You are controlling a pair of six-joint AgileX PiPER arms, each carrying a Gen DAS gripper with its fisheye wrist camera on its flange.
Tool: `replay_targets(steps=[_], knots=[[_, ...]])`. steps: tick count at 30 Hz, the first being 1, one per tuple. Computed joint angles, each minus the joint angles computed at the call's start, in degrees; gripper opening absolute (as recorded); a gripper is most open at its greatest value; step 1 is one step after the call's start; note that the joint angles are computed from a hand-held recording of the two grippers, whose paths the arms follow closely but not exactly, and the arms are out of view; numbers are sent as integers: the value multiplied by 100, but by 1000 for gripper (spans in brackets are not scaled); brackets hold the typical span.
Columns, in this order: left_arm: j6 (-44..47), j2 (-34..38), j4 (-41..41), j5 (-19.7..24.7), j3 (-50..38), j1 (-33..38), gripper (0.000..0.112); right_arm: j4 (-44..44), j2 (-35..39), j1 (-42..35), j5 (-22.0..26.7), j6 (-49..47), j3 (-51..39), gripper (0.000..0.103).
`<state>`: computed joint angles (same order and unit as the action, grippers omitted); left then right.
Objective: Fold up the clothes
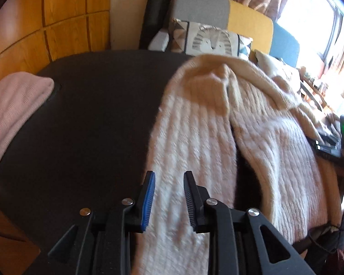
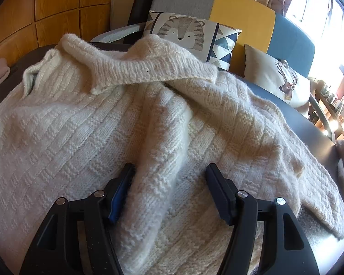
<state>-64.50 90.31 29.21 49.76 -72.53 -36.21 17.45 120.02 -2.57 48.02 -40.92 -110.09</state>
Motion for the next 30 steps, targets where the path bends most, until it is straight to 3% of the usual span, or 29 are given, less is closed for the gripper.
replay_targets(steps=[5, 11, 14, 24, 30], knots=[[954, 177, -1055, -287, 2, 495, 31, -8, -4, 15, -18, 15, 14, 67], [436, 437, -132, 0, -126, 15, 32, -22, -29, 31, -58, 20, 65, 67], [527, 571, -78, 67, -282, -37, 10, -38, -29, 39, -70, 24, 70, 67], [1589, 717, 211, 1096, -1577, 336, 6, -53, -88, 73, -139, 52, 185, 68], [2535, 1363, 520, 1606, -2605, 996, 7, -61, -76, 77, -127, 52, 155, 68]])
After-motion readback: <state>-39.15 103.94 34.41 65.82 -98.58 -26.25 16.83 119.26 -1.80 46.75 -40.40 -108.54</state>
